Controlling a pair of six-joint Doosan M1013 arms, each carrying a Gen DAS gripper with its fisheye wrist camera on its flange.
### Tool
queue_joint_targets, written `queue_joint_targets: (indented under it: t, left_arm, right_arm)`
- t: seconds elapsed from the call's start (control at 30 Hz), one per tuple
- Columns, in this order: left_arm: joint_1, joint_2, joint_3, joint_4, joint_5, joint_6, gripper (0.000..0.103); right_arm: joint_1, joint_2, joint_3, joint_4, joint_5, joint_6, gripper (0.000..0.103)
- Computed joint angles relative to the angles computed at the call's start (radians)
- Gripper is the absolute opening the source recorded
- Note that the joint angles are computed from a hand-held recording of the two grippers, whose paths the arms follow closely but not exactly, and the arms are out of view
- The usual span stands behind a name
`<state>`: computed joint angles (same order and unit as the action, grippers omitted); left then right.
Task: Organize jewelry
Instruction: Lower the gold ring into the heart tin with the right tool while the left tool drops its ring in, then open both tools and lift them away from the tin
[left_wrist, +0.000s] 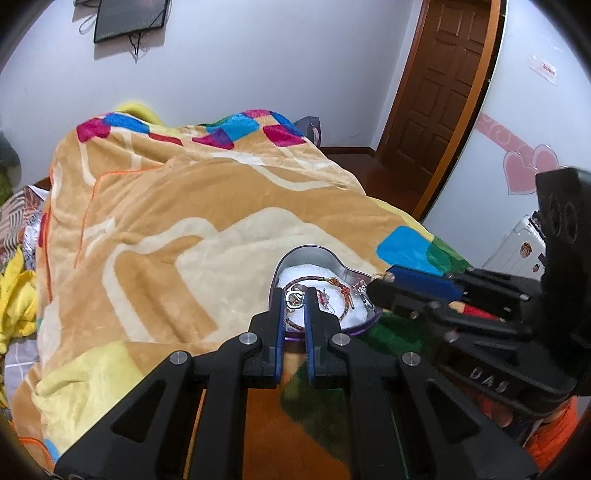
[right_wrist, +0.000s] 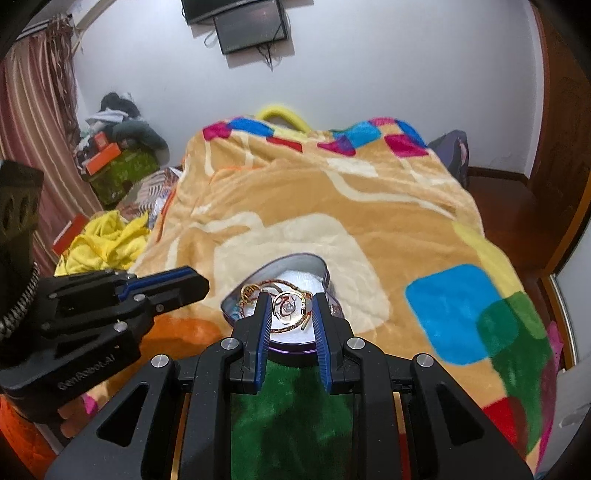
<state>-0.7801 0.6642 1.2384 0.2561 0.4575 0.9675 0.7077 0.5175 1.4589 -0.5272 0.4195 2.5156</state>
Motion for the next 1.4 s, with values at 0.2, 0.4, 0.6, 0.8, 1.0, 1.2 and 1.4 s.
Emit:
queue_joint_targets:
  t: [0.2, 0.4, 0.6, 0.8, 1.0, 1.2, 1.4]
  left_arm:
    - [0.009, 0.025, -0.032, -0.085, 0.009, 0.088, 0.008]
    - [0.014, 0.043, -0.057, -0.139, 0.03, 0.13, 0.008]
    - [0.018, 0.053, -0.068, -0.184, 0.045, 0.172, 0.008]
    - [0.015, 0.045, -0.061, -0.179, 0.042, 0.183, 0.009]
    - [0.009, 0.021, -0.04, -0.109, 0.036, 0.112, 0.024]
    - [-0.004, -0.028, 0.004, -0.003, 0.008, 0.015, 0.024]
    - [-0.036, -0.102, 0.068, 0.263, -0.024, -0.216, 0.025]
  right_arm:
    - [-0.01, 0.016, -0.015, 0.074, 0.01, -0.079, 0.02]
    - [-0.016, 0.024, -0.027, 0.112, 0.026, -0.132, 0.02]
    - [-0.017, 0.031, -0.034, 0.126, 0.046, -0.156, 0.02]
    - [-0.023, 0.035, -0.045, 0.184, 0.068, -0.205, 0.02]
    - [-0.023, 0.03, -0.051, 0.216, 0.089, -0.224, 0.022]
    - [-0.013, 0.001, -0.033, 0.166, 0.079, -0.169, 0.022]
    - [0.013, -0.058, 0.009, -0.02, 0.049, 0.01, 0.022]
